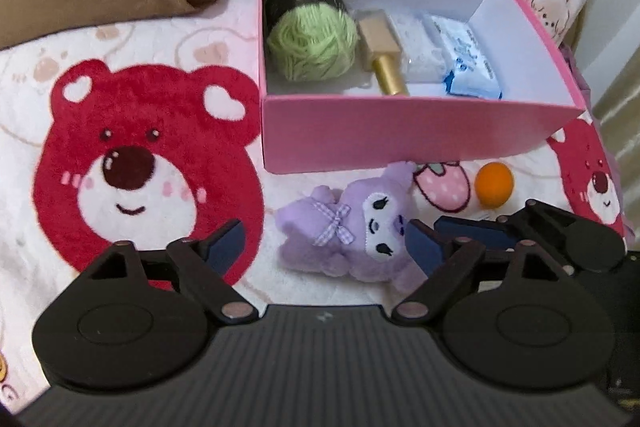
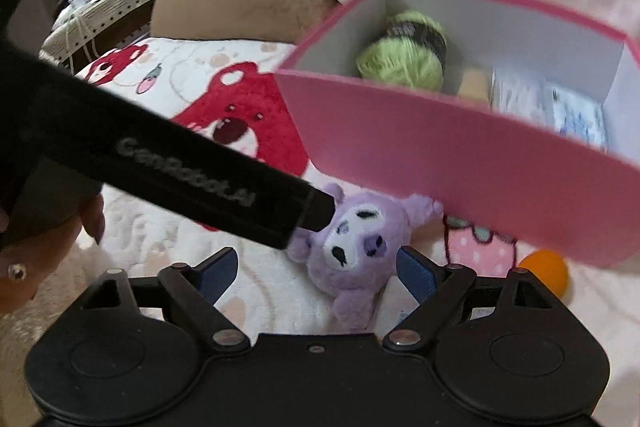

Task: Organize objects
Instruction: 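Reach the left tool to the purple plush toy and grasp it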

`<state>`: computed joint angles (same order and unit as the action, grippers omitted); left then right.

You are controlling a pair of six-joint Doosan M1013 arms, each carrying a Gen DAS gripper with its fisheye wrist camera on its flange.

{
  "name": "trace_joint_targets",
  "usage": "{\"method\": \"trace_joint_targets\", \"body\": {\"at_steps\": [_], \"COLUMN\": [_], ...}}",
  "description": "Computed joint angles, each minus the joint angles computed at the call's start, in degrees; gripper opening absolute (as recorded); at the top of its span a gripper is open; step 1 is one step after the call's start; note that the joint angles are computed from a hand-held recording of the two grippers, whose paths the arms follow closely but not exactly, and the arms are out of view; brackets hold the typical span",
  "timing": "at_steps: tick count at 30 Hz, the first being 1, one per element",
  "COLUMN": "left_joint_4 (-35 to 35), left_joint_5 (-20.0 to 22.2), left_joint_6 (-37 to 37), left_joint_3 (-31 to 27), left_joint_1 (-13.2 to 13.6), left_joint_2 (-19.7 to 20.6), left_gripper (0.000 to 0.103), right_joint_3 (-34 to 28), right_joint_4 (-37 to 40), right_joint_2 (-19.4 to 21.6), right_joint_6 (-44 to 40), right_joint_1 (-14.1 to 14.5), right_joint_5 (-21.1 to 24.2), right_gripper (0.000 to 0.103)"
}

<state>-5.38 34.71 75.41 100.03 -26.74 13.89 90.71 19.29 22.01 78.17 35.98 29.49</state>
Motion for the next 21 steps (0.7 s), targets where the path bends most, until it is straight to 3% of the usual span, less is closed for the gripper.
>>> {"method": "trace_joint_targets", "body": {"at_steps": [5,9,14,16,18,21], "left_joint_4": [-1.5,-3.7,-8.1,-10.2,-10.6,-10.9], "left_joint_5": [-0.7,-3.9,-4.4,-4.7,-5.2,-5.8], "left_joint_6": [-0.3,0.3,2.9,3.9,4.2,4.8], "left_joint_3": [-0.2,0.4,0.4,0.7,1.0,1.4], "left_joint_1": [0.7,1.1,1.3,1.6,1.6,1.6], "left_joint_2": [2.0,2.7,3.2,3.0,2.7,2.3], "left_gripper": [0.072,0.072,0.07,0.064,0.057,0.055], "right_joint_3": [0.4,0.5,-0.3,-0.6,-0.6,-0.4], "right_joint_4": [1.6,2.8,1.3,-0.4,-0.1,0.5], "right_joint_2": [1.3,1.5,2.6,3.1,3.0,2.4], "right_joint_6": [-1.0,-1.9,1.1,2.9,2.5,1.7], "right_joint_1": [-0.6,-0.7,-1.0,-0.9,-1.0,-0.9], "right_joint_5": [-0.5,-1.9,-1.0,-0.8,-0.6,-0.4], "right_gripper": [0.089,0.089,0.089,0.086,0.072,0.067]}}
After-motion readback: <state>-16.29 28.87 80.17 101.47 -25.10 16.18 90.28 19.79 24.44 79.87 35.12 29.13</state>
